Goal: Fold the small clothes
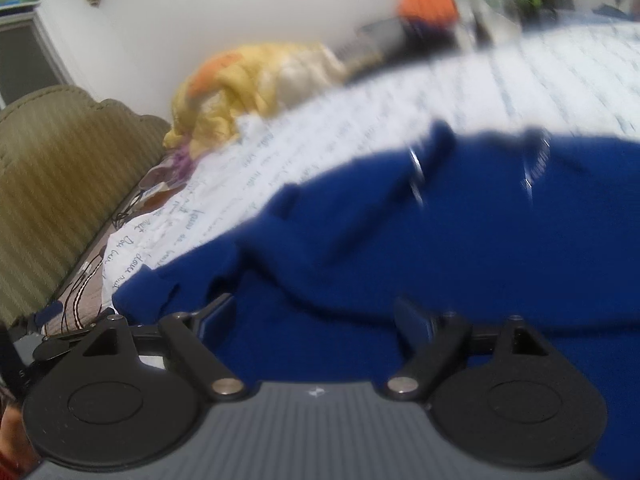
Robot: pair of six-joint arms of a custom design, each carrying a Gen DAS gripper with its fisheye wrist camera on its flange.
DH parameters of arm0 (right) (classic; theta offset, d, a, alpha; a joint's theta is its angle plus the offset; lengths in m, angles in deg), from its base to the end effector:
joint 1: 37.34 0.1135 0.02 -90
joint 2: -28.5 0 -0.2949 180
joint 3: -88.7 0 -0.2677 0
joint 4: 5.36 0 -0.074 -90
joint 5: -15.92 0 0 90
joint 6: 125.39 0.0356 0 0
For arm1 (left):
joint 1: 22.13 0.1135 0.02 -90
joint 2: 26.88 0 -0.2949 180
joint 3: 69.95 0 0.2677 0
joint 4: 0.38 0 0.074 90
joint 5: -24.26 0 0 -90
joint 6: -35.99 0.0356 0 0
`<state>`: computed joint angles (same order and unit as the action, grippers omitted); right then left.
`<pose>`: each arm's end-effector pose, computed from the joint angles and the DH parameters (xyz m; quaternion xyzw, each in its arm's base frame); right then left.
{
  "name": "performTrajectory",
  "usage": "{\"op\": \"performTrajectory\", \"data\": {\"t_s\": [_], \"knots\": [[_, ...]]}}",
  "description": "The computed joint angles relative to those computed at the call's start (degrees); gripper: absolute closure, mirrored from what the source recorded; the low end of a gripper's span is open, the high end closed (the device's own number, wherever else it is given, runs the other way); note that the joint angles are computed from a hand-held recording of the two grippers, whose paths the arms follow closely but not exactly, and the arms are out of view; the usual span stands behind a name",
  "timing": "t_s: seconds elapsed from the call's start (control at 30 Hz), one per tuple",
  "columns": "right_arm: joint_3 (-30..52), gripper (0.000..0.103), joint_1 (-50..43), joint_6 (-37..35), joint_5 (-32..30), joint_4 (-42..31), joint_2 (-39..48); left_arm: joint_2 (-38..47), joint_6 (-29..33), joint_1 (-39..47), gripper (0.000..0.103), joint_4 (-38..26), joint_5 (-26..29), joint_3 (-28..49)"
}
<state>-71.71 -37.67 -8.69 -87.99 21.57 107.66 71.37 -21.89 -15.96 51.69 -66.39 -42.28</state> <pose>0.1916 0.0075 0.1138 0.1470 0.8603 0.2121 0.4396 0.2537 0.0278 0.1181 0.1790 0.7916 0.1959 0.5504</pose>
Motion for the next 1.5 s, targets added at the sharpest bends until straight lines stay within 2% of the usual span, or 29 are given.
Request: {"op": "performTrajectory", "data": {"t_s": [0.07,0.13,0.2,0.4,0.5,0.57,0.67,0.73,0.77,0.8,0.87,0.9,1.0,1.17,1.27,1.4,1.5], "knots": [[-0.6,0.017,-0.1,0.7,-0.2,1.6,1.3,4.5,3.8,-0.3,0.0,7.6,-0.7,-0.7],[-0.9,0.017,-0.3,1.1,-0.4,2.9,2.6,6.4,6.7,-0.4,0.0,9.1,0.6,0.0],[-1.2,0.017,-0.5,1.4,-0.5,3.7,2.9,8.9,9.0,-0.3,0.0,13.2,1.8,-0.7],[-1.7,0.017,-0.6,1.9,-0.2,4.4,2.9,16.7,14.6,-4.5,0.0,15.6,-1.3,4.2],[-1.8,0.017,-0.8,1.6,-0.3,4.5,3.0,18.6,18.6,-5.2,0.003,18.0,-0.2,5.6],[-2.0,0.017,-0.8,1.7,-0.2,4.8,3.3,18.4,21.0,-5.2,0.011,18.1,2.6,6.0],[-2.0,0.017,-0.3,1.9,0.4,5.1,3.5,16.9,23.2,-6.1,0.038,12.6,4.3,7.8],[-2.1,0.016,-0.2,1.9,0.5,4.9,3.3,16.7,24.3,-6.8,0.068,8.8,4.3,9.3],[-2.1,0.016,-0.4,1.8,0.3,4.8,3.3,16.6,24.4,-7.0,0.075,6.4,3.9,10.1],[-2.1,0.017,-0.6,1.7,0.1,4.8,3.3,16.4,24.2,-7.1,0.088,4.0,3.6,10.9],[-2.2,0.017,-1.0,1.8,-0.3,4.7,3.1,15.3,20.9,-6.8,0.092,0.4,3.9,11.7],[-2.3,0.016,-1.2,1.8,-0.5,4.5,2.7,13.5,17.4,-5.9,0.093,-2.9,4.9,12.3],[-2.6,0.016,-1.8,1.6,-0.6,3.2,1.2,6.9,1.3,-1.3,0.093,-17.2,8.4,17.0],[-3.3,0.016,-4.5,0.4,-1.3,0.5,-2.1,4.3,-24.2,8.0,0.094,-34.1,10.2,29.9],[-3.8,0.016,-6.5,0.4,-2.0,0.9,-2.2,4.9,-35.5,11.8,0.096,-41.5,5.7,37.1],[-4.3,0.016,-8.6,0.4,-3.7,2.5,-0.8,7.8,-41.1,14.6,0.096,-49.2,5.4,44.5],[-4.0,0.016,-8.7,-0.3,-3.6,1.7,-1.0,8.0,-39.5,13.7,0.096,-49.9,4.2,44.7]]}}
